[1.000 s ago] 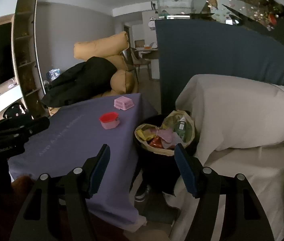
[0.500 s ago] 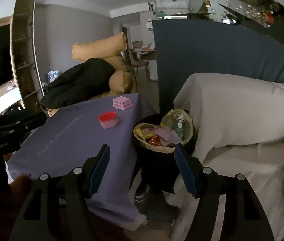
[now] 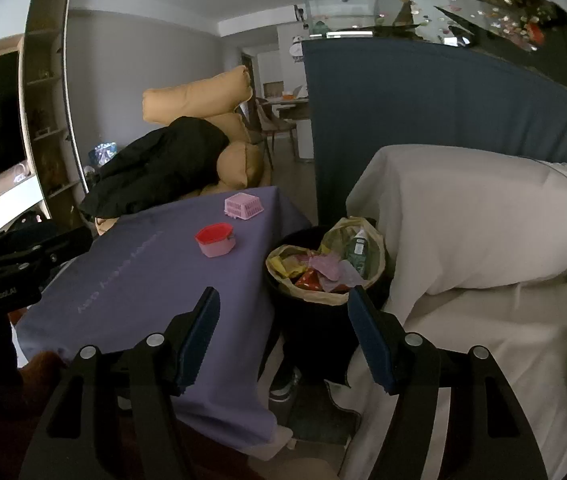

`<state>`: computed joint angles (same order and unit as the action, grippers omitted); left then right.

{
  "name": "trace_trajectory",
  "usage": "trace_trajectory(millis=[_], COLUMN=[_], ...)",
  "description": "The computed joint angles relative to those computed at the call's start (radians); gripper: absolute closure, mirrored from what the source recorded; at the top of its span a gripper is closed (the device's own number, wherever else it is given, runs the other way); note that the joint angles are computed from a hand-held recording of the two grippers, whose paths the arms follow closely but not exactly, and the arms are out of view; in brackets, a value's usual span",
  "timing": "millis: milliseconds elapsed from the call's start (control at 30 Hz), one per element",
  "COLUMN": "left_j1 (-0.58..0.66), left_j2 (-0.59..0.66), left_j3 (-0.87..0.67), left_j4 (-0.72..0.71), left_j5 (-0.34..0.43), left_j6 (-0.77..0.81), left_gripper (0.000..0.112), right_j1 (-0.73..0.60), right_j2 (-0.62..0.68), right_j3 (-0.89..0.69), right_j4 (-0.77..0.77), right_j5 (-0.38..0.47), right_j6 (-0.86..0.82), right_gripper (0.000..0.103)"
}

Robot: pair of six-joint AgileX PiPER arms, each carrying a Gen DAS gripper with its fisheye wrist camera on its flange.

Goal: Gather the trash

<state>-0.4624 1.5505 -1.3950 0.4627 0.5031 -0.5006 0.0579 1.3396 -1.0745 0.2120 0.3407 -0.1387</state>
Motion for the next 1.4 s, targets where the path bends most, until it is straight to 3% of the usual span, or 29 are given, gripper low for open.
trace_trajectory(millis=[1400], left_j1=[0.012], left_j2=[0.018], left_j3=[-0.011], left_j4=[-0.034], left_j5=[0.015], left_j6=[0.039], left_gripper=[0.032], right_j1=[-0.005], right_j2=[0.005], right_j3=[0.010], right_j4=[0.009], right_j5=[-0.006], right_j6=[0.002], right_gripper=[0.040])
